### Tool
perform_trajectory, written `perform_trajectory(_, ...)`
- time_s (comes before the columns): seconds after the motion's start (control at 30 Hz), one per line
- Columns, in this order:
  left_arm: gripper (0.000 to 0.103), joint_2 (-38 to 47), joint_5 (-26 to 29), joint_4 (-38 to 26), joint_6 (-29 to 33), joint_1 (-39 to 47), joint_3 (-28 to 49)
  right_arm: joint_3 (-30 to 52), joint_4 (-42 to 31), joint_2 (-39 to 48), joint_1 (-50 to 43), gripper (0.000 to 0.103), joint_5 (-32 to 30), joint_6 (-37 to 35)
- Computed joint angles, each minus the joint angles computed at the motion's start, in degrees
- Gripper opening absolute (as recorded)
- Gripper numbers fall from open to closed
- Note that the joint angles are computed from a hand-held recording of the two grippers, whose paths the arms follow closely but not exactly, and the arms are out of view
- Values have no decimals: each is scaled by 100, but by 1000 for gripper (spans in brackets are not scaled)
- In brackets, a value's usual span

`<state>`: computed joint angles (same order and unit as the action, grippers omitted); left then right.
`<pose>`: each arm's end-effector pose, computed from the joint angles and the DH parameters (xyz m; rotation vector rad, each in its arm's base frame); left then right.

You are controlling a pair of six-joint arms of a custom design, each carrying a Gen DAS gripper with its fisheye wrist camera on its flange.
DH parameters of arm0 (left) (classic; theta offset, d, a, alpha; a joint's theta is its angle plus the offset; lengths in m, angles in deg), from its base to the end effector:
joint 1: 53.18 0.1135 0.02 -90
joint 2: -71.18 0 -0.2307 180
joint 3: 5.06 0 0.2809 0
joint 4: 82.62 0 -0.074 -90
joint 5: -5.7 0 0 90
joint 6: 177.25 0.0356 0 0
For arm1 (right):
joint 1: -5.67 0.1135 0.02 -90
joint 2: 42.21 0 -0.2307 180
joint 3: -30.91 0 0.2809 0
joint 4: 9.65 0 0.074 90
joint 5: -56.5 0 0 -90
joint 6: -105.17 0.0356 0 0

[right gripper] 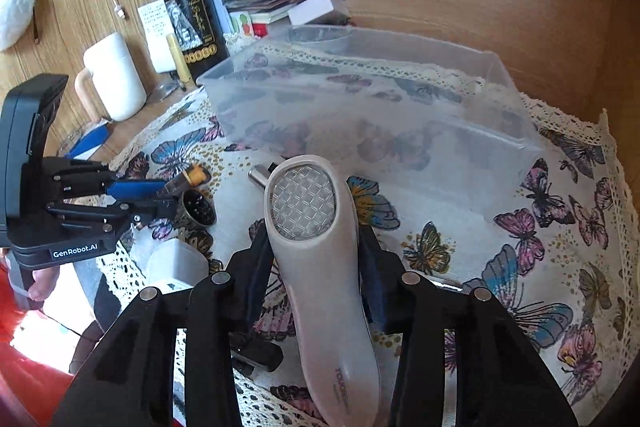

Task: Organize rigid objects
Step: 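Place the perfume box in the clear box with left tool while right drops remover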

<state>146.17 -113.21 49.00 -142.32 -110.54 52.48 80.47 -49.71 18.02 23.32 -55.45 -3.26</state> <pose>0.1608 -0.2192 0.1561 -0.0878 2.4964 -0.0863 0.2335 0.0882 0.1789 -0.9075 2.2465 0.4629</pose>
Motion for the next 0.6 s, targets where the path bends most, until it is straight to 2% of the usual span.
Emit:
perform_trajectory(0.3, 23, -490, -791, -209, -199, -315, 171, -14, 131, -822, -616, 38, -642, 443)
perform_trajectory(0.43, 23, -620, -1163, -151, -52, -394, 323, 66, 242, -1064, -844, 38, -834, 695)
perform_trajectory(0.6, 23, -789, -1251, 89, 264, -247, 422, 304, 475, -1086, -1045, 37, -992, 947)
